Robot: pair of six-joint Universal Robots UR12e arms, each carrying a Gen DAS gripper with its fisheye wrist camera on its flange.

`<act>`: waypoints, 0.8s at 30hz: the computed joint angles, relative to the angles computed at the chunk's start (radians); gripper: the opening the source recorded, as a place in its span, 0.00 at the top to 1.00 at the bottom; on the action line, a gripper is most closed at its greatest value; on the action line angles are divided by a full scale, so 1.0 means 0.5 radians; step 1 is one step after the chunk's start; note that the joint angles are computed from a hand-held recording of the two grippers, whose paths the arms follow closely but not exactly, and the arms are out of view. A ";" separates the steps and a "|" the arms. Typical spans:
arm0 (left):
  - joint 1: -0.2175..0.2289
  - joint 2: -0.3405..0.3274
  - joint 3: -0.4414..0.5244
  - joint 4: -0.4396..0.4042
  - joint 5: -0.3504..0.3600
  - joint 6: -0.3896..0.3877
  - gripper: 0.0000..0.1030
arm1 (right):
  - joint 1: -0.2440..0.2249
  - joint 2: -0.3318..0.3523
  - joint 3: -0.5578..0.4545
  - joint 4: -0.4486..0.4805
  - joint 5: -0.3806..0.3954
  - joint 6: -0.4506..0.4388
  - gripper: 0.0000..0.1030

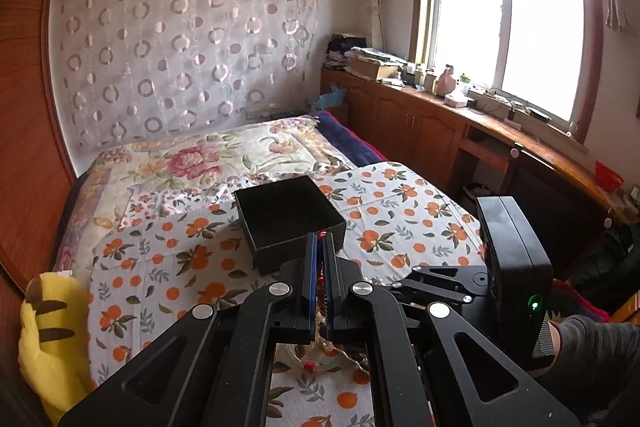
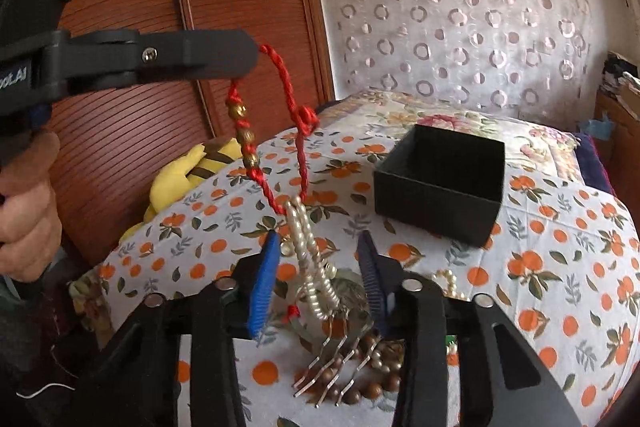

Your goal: Organize jewelry

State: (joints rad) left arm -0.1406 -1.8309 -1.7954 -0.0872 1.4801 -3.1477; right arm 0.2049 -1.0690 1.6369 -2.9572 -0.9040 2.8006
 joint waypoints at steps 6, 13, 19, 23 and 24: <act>0.007 0.004 -0.020 -0.008 0.004 -0.011 0.98 | 0.022 0.024 -0.038 0.068 -0.038 -0.039 0.94; -0.029 -0.049 0.001 -0.084 0.245 0.028 0.98 | 0.005 -0.002 -0.011 -0.021 -0.043 -0.062 0.94; -0.027 -0.099 0.026 -0.166 0.256 0.006 0.98 | -0.009 -0.007 -0.018 -0.118 -0.059 -0.013 0.94; -0.029 -0.126 0.036 -0.203 0.259 0.002 0.98 | -0.022 -0.007 -0.031 -0.182 -0.055 0.029 0.94; -0.029 -0.132 0.041 -0.210 0.259 0.000 0.98 | -0.026 -0.006 -0.036 -0.206 -0.051 0.048 0.94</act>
